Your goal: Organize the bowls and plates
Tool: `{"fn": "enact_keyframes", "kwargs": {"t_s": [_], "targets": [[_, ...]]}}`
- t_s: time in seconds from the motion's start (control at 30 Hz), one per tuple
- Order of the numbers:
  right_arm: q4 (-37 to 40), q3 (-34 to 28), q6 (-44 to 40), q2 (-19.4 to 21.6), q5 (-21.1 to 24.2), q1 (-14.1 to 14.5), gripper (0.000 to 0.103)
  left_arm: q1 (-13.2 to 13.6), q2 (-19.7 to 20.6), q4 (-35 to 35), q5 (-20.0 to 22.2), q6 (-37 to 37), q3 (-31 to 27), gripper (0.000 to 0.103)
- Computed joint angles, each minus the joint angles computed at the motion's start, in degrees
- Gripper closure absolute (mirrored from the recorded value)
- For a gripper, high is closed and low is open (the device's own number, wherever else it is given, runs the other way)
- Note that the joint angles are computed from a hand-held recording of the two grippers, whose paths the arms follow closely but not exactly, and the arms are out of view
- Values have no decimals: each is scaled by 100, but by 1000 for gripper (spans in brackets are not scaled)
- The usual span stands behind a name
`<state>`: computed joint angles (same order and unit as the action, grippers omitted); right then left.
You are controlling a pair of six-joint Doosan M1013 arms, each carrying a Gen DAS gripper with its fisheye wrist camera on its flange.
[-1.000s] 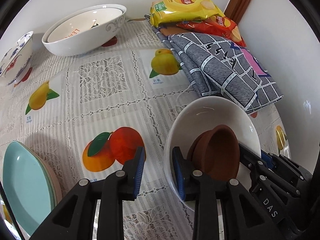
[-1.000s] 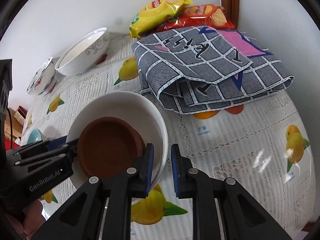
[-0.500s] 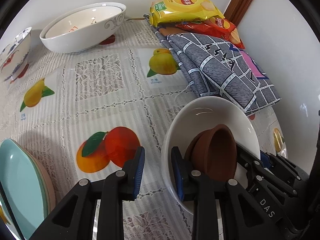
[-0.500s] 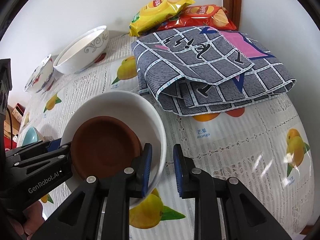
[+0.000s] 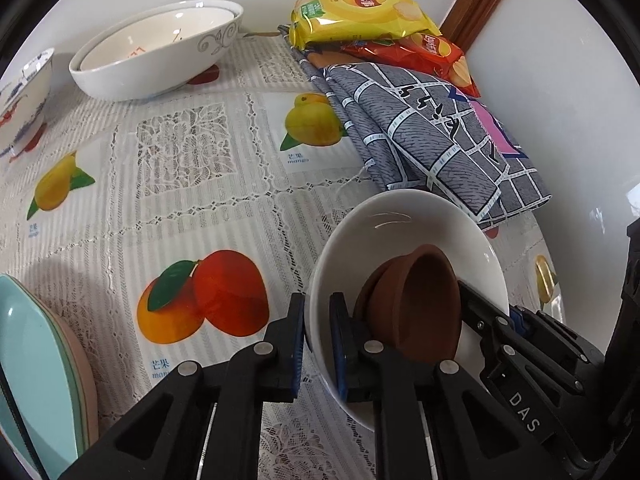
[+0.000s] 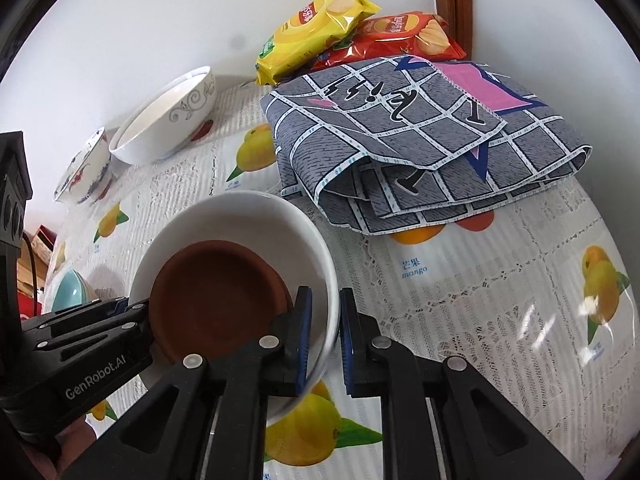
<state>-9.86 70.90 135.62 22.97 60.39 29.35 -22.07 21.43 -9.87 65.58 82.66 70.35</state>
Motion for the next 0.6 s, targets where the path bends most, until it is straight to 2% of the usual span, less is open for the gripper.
{"fn": "enact_keyframes", "kwargs": {"t_s": [0.17, 0.6], "targets": [[107, -66, -36, 35, 106, -30, 90, -31, -6, 96, -20, -36, 2, 90], [-265, 120, 356, -75, -140, 64, 91, -37, -96, 136, -217, 23, 143, 92]]}}
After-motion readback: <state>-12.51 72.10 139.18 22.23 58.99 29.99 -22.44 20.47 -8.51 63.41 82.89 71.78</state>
